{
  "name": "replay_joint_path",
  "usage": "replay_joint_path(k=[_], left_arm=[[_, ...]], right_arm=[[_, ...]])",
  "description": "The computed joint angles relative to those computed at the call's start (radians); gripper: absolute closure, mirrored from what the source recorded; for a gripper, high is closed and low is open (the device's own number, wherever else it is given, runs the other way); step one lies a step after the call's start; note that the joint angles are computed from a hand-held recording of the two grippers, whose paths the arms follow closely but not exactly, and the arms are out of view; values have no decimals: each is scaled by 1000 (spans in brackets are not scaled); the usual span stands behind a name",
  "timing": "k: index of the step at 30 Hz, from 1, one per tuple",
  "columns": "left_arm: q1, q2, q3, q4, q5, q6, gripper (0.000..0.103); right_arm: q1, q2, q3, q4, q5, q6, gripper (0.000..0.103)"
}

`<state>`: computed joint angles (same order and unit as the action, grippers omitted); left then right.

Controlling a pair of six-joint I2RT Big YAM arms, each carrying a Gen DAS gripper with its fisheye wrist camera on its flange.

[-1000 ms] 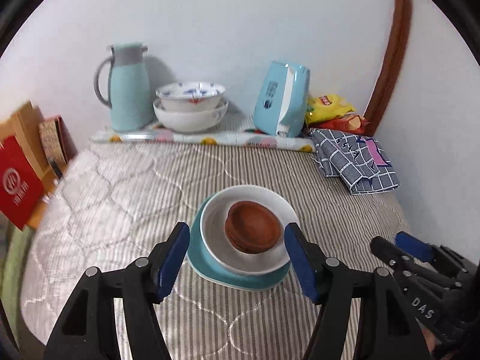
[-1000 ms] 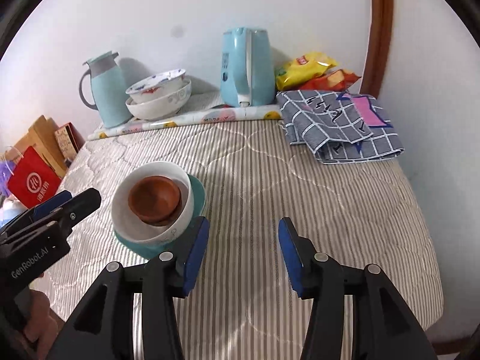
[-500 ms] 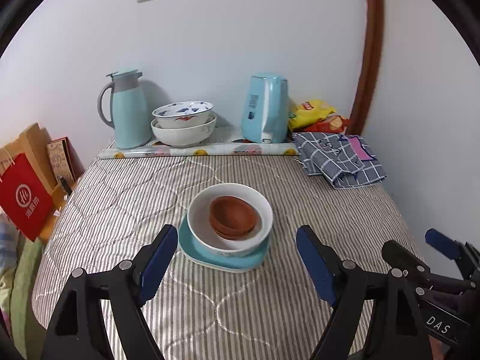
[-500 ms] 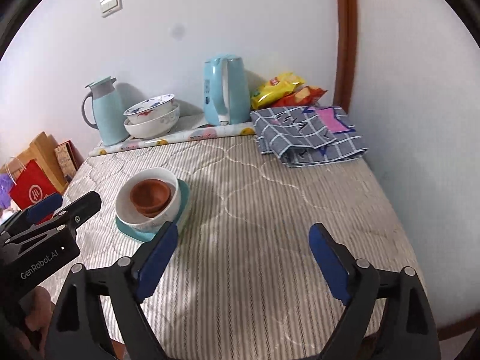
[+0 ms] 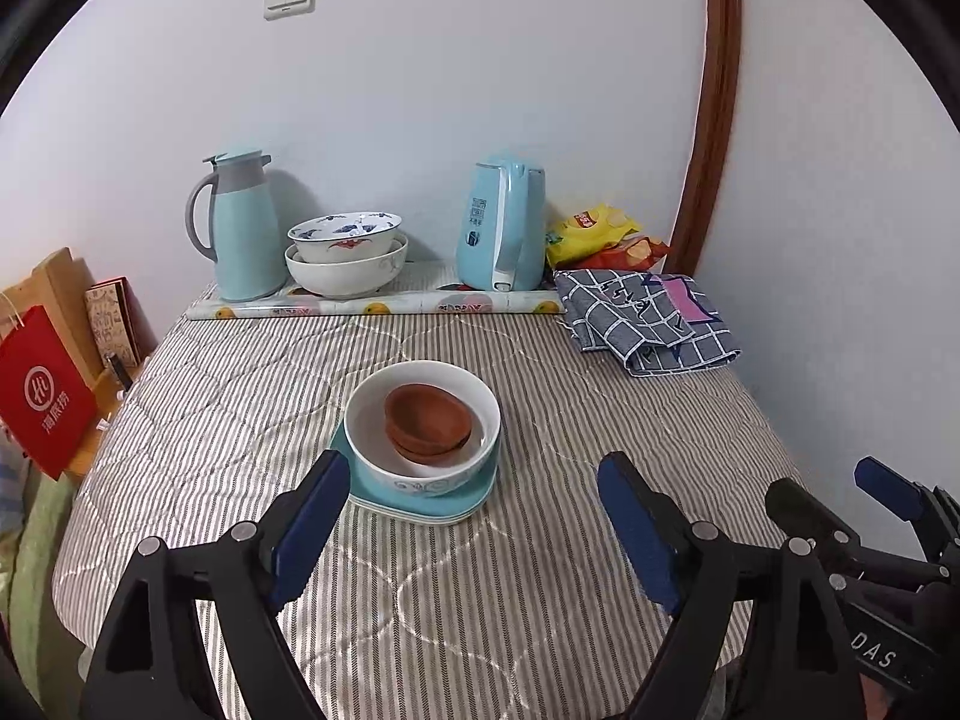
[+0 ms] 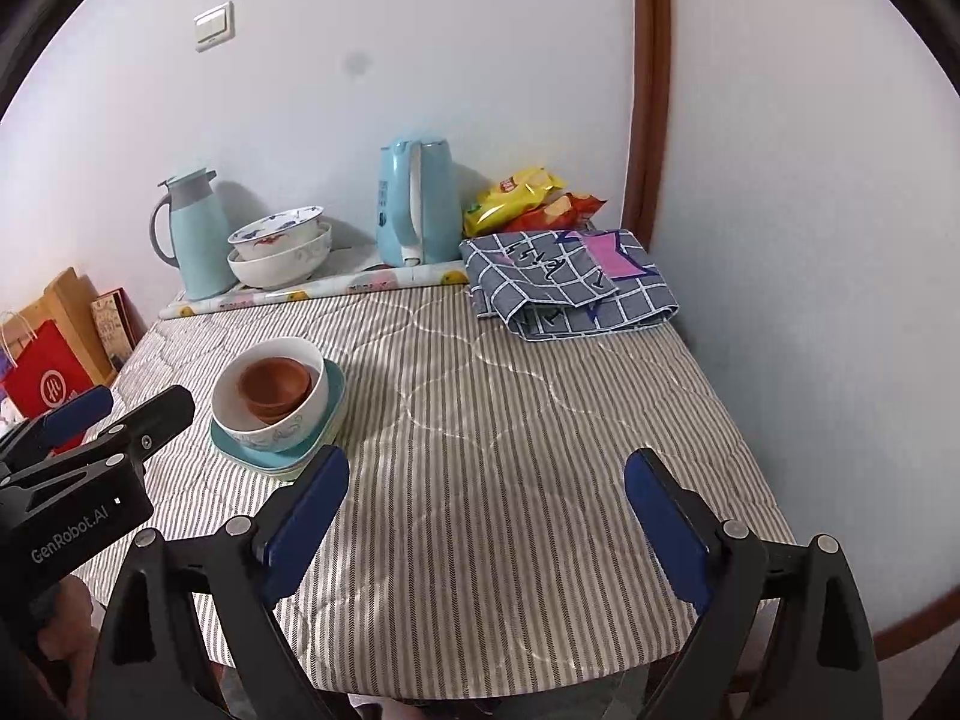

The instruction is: Organize plates and bowls

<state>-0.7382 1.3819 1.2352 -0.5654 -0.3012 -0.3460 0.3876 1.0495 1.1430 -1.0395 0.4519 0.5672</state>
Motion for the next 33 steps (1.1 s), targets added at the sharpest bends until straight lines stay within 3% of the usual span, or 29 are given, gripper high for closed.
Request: replay_joint_path(k=[33], left_arm=[[-15,-12,-17,8,-2,-15,19]], right_arm=[[25,-17,-4,-16,20,27,11]])
